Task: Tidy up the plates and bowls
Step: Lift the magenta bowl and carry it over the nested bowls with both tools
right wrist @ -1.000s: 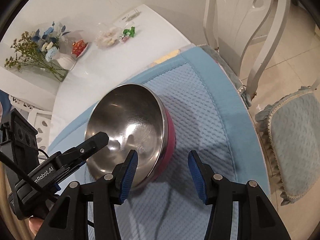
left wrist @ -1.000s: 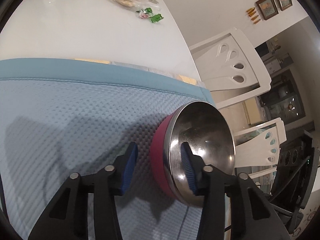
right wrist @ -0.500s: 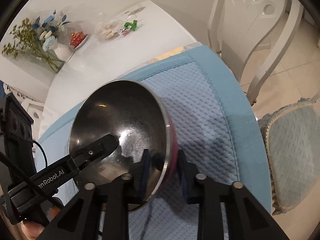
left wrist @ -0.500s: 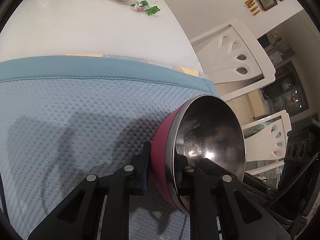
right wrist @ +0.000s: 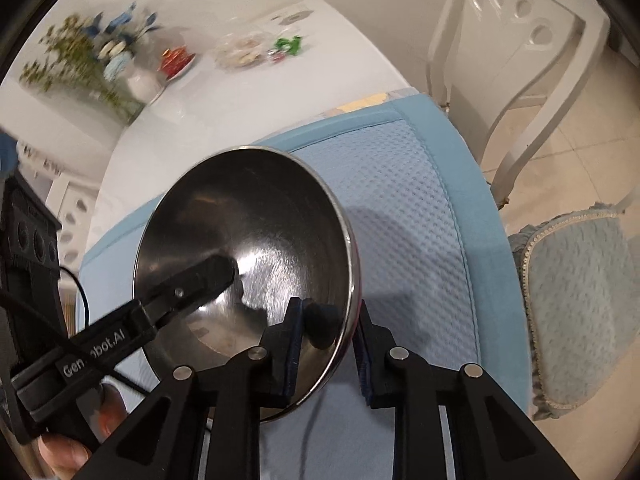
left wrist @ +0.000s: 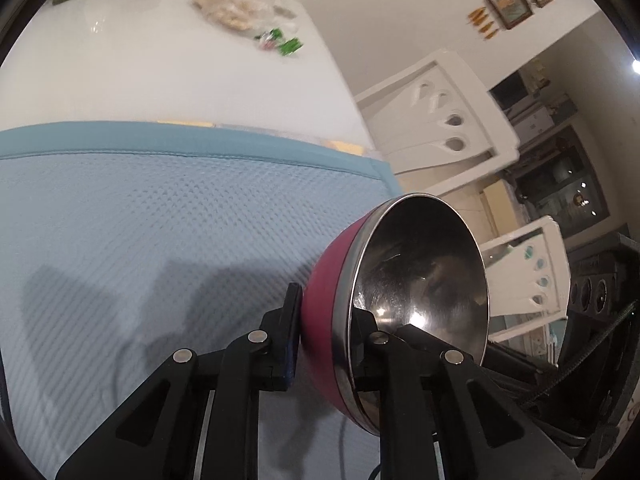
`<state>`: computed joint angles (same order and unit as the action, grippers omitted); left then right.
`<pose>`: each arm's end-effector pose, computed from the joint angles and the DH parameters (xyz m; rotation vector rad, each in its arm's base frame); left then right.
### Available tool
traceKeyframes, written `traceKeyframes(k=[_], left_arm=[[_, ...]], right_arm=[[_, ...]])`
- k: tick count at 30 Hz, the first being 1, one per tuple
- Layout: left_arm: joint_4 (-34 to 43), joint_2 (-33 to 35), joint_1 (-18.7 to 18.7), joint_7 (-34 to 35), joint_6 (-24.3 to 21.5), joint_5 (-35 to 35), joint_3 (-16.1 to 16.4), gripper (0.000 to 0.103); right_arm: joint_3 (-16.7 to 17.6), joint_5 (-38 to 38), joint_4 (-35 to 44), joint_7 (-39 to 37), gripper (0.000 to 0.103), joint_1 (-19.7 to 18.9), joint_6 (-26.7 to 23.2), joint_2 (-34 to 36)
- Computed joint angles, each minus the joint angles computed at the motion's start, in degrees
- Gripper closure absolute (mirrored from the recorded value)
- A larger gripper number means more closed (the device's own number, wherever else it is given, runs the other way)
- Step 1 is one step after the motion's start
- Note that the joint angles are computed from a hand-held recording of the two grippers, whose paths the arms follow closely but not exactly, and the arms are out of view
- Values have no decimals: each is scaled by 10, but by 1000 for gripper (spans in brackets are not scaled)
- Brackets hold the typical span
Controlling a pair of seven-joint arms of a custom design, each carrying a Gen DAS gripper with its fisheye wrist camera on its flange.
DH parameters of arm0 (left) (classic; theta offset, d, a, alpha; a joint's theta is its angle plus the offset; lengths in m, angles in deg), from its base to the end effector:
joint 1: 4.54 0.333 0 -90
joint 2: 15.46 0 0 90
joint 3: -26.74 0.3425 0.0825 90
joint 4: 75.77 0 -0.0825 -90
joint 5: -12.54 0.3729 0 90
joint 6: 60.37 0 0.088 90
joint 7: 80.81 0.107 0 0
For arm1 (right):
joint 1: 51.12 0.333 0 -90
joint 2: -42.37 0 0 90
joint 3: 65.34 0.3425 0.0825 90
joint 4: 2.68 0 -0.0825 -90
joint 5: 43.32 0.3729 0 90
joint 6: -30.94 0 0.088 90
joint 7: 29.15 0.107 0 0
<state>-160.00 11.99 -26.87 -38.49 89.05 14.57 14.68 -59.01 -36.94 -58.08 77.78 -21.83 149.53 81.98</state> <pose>0.6306 -0.3906 0.5130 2.3473 -1.7965 1.0311 0.6529 0.4332 0.5336 -2.1295 1.6484 0.0399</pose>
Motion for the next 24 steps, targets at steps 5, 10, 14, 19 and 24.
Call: traceKeyframes(k=[5,10,14,19,24], left_arm=[[-49,-59,-15,-11,0,21,0,90],[-79,-112,-30,-34,-21,57,-4,89],[-111,-157,-44,-78,-30,105,-6,89],[-128,-192,-54,-136,-66,169,-19,89],[-149,-220,-53,-149,-80,188,-39,89]], right_arm=[[6,-10,-123,-19,80,5,36,-103],[15,-20,-188,-29,79,10,29,-172],[26,-7,-256,-39,79,7,46,-236],[38,21,-298,-49,79,5,43,-281],[42,30,-332,-61,79,7,49,-316]])
